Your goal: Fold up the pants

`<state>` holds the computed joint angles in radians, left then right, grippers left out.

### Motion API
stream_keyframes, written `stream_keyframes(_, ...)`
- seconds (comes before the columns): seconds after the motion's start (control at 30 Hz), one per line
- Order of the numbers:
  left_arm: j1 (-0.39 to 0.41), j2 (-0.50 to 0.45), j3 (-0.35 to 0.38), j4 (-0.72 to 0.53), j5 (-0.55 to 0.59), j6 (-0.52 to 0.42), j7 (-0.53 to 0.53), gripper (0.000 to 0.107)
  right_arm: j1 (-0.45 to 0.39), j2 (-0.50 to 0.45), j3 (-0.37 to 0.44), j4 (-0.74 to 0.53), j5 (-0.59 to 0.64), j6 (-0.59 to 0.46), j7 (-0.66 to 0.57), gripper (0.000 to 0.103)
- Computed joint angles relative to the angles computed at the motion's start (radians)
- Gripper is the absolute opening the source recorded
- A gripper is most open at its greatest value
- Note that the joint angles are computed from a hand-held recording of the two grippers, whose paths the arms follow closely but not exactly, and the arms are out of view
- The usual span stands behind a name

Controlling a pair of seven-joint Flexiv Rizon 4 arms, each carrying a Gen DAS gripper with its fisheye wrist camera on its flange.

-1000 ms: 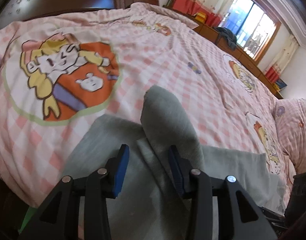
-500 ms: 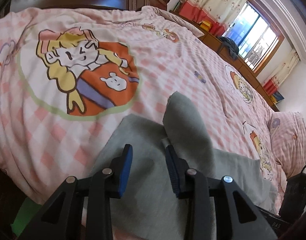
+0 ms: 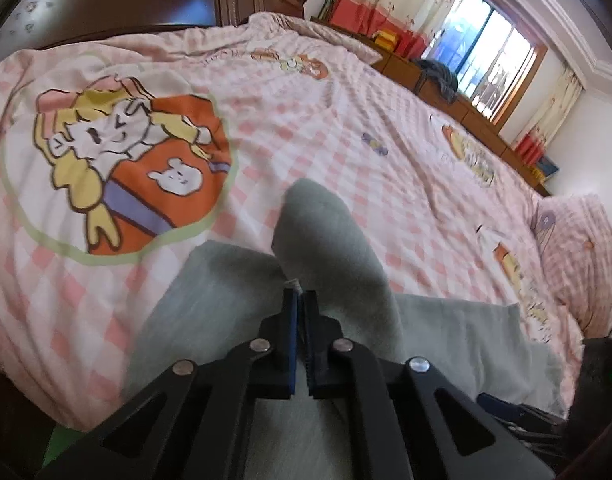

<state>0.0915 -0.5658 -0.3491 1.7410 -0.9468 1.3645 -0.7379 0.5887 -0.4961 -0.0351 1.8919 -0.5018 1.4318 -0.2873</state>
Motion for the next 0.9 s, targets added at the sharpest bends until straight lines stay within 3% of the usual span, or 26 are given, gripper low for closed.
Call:
stream_keyframes(0.07, 0.025, 0.030, -0.025, 0.035, -0.047, 0.034, 0.037, 0.002, 0.006, -0.001, -0.009, 0.001, -0.007, 0.003, 0.002, 0.062)
stream_keyframes(0.33, 0.024, 0.114, 0.061, 0.132, -0.078, 0.049, -0.003, 0.002, 0.026, 0.003, -0.033, 0.006, -0.048, -0.012, 0.012, 0.063)
stream_keyframes(0.47, -0.005, 0.116, 0.139, 0.166, 0.012, 0.032, -0.064, 0.002, 0.030, 0.005, -0.036, 0.005, -0.075, -0.030, 0.019, 0.063)
stream_keyframes(0.63, -0.008, 0.093, 0.184, 0.170, 0.131, -0.007, -0.161, 0.002, 0.032, 0.006, -0.044, 0.010, -0.114, -0.031, 0.033, 0.064)
stream_keyframes(0.77, -0.010, 0.092, 0.212, 0.154, 0.228, -0.032, -0.254, 0.003, -0.012, 0.017, 0.007, 0.010, -0.075, -0.024, 0.008, 0.062)
stream_keyframes(0.83, 0.019, 0.114, 0.159, 0.170, 0.209, 0.010, -0.218, 0.003, 0.005, 0.036, -0.036, 0.036, -0.082, 0.019, 0.051, 0.062)
stream_keyframes(0.9, 0.036, 0.127, 0.126, 0.162, 0.205, 0.018, -0.178, 0.008, 0.082, 0.075, -0.178, 0.087, -0.169, 0.044, 0.163, 0.062)
